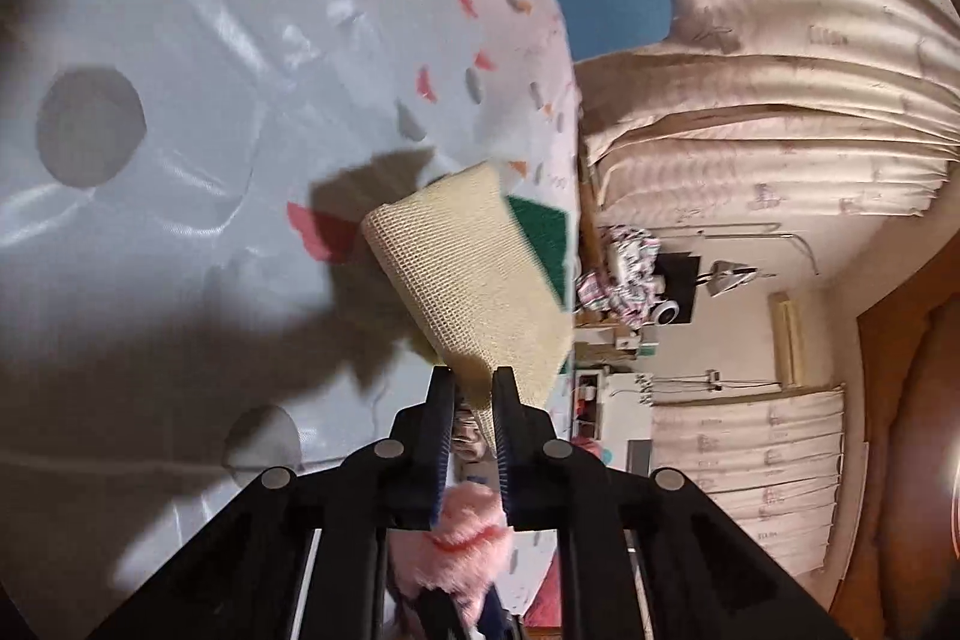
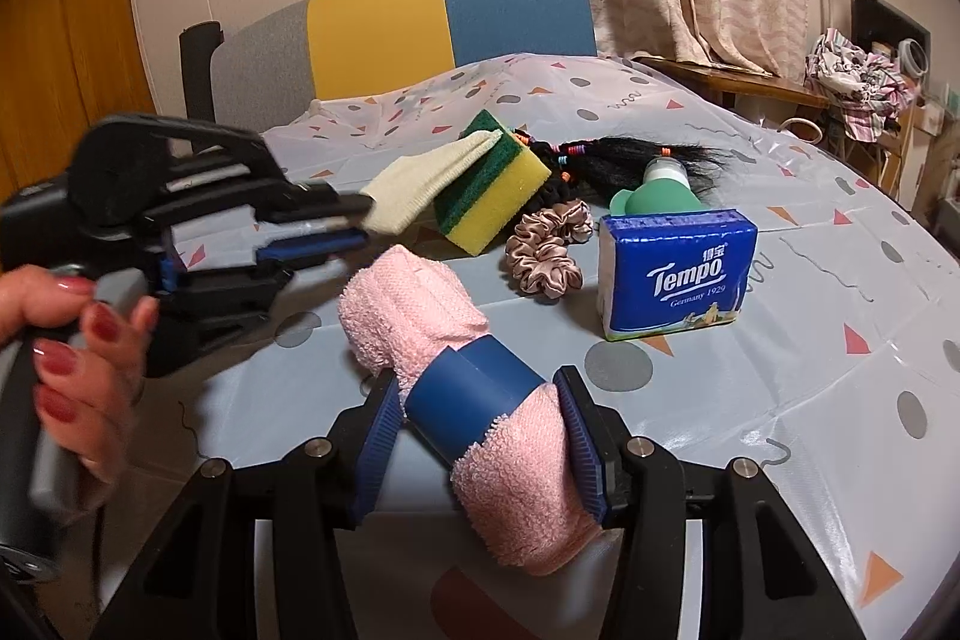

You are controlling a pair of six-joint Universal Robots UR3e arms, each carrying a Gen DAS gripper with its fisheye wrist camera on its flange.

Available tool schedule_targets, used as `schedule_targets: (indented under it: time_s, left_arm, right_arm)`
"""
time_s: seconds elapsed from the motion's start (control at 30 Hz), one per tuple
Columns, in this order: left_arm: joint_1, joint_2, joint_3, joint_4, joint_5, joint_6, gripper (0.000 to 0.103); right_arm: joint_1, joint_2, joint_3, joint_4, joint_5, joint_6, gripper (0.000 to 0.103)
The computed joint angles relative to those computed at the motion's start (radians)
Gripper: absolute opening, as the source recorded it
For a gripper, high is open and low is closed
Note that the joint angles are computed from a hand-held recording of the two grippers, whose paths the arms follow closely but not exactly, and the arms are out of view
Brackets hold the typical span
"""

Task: Organize rigid objects
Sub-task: 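Grasp the beige cloth with the left tool while the right tool holds the towel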

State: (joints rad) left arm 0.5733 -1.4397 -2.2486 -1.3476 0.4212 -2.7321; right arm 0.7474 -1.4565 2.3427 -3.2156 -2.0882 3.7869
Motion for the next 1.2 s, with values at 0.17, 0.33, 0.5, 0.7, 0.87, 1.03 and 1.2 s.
schedule_targets:
  time_s: [0.17, 0.33, 0.5, 0.7, 0.87, 1.03, 1.2]
  left_arm:
    - [0.077, 0.126, 0.037, -0.229, 0.008, 0.139, 0.009]
    - [0.194, 0.212, 0.117, -0.561, 0.05, 0.391, 0.008]
    - [0.316, 0.241, 0.202, -0.861, 0.102, 0.62, 0.003]
    - [0.331, 0.283, 0.192, -0.787, 0.193, 0.56, 0.017]
    - [0.114, 0.393, 0.095, -0.187, 0.367, 0.185, 0.084]
    - [-0.135, 0.248, 0.072, 0.307, 0.548, 0.007, 0.085]
    - [-0.202, 0.067, 0.109, 0.383, 0.576, -0.054, 0.085]
  right_arm:
    - [0.003, -0.001, -0.001, 0.004, -0.004, 0.002, 0.052]
    - [0.007, 0.002, -0.007, 0.014, -0.011, 0.005, 0.052]
    - [0.012, 0.008, -0.02, 0.031, -0.021, 0.007, 0.052]
    - [0.028, 0.017, -0.042, 0.065, -0.044, 0.016, 0.052]
    - [0.028, 0.017, -0.042, 0.066, -0.047, 0.019, 0.052]
    - [0.034, 0.016, -0.029, 0.054, -0.071, 0.047, 0.052]
    - [0.014, -0.006, 0.021, 0.006, -0.064, 0.084, 0.052]
